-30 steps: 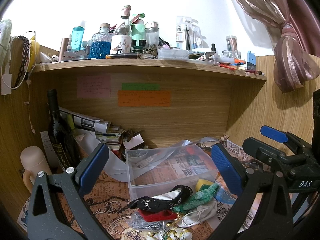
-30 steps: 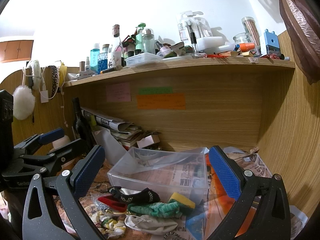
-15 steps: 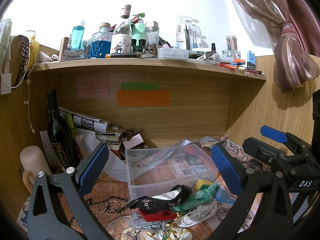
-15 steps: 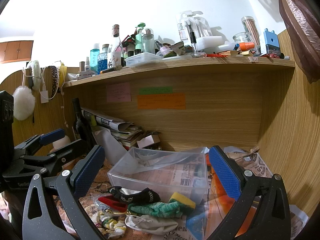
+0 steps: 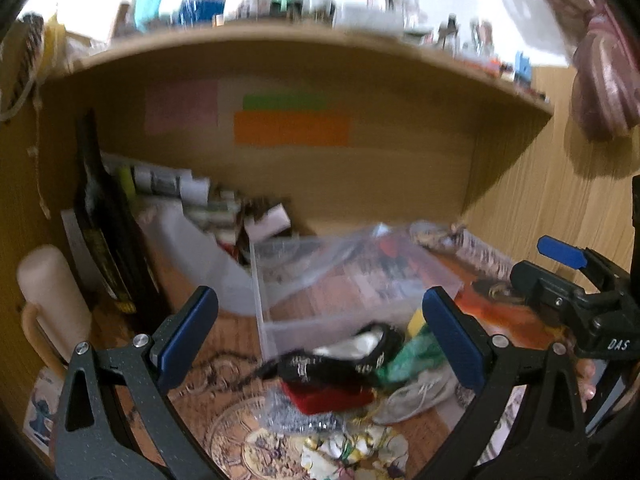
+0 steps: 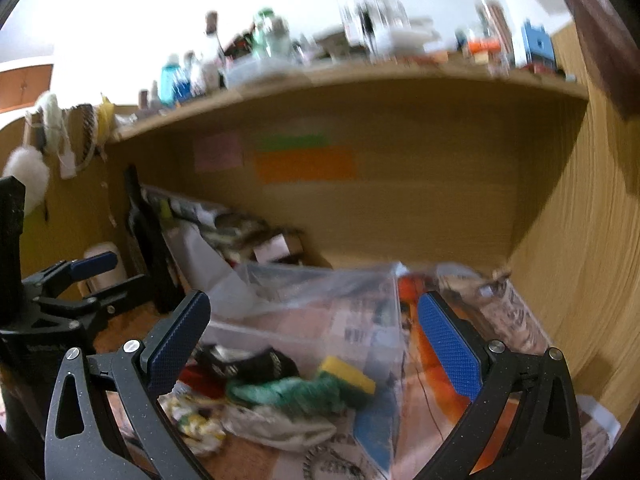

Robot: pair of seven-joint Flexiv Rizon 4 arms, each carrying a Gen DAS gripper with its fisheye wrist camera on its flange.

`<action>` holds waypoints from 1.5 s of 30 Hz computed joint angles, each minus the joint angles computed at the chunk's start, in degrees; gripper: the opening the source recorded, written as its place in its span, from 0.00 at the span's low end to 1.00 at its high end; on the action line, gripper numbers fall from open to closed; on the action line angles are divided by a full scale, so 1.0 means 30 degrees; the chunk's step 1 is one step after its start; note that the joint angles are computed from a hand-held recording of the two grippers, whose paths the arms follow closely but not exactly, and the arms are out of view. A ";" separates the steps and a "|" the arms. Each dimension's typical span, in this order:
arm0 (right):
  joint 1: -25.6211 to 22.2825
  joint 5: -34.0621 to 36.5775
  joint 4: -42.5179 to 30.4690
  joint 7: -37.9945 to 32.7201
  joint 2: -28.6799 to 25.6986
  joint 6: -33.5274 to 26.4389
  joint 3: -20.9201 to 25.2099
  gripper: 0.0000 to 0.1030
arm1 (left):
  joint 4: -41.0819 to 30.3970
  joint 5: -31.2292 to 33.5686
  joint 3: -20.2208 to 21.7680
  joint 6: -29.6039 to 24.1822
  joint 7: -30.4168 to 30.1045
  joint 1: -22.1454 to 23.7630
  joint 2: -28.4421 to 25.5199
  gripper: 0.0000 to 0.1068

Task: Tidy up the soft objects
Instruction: 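Grasp the black chain-print cloth with the left tool while the right tool grasps the yellow sponge, then carry the black cloth with the left tool into the clear box while the right tool drops the sponge in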

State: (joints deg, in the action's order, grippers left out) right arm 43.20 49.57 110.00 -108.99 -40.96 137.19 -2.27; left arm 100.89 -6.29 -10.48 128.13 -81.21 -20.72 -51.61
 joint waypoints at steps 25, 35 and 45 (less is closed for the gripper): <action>-0.4276 -0.8213 0.0231 0.7672 -0.1819 -0.5801 0.0691 0.74 | -0.3642 0.0374 -0.1157 -0.6831 0.1542 0.0610 -0.2738 0.73; -0.6581 -1.2173 0.0301 1.0798 -0.1902 -0.7709 0.2133 0.67 | -0.3660 0.0712 -0.1672 -0.6179 0.1584 0.1074 -0.3053 0.58; -0.5987 -1.3895 0.1456 1.2781 -0.1888 -0.5597 0.1270 0.47 | -0.2655 0.1442 -0.2476 -0.5389 0.1041 0.2132 -0.2658 0.34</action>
State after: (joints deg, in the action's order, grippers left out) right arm 25.24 7.88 114.36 -70.64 -46.63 120.40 1.54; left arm 92.93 -1.97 -17.91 111.96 -78.08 -14.32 -59.58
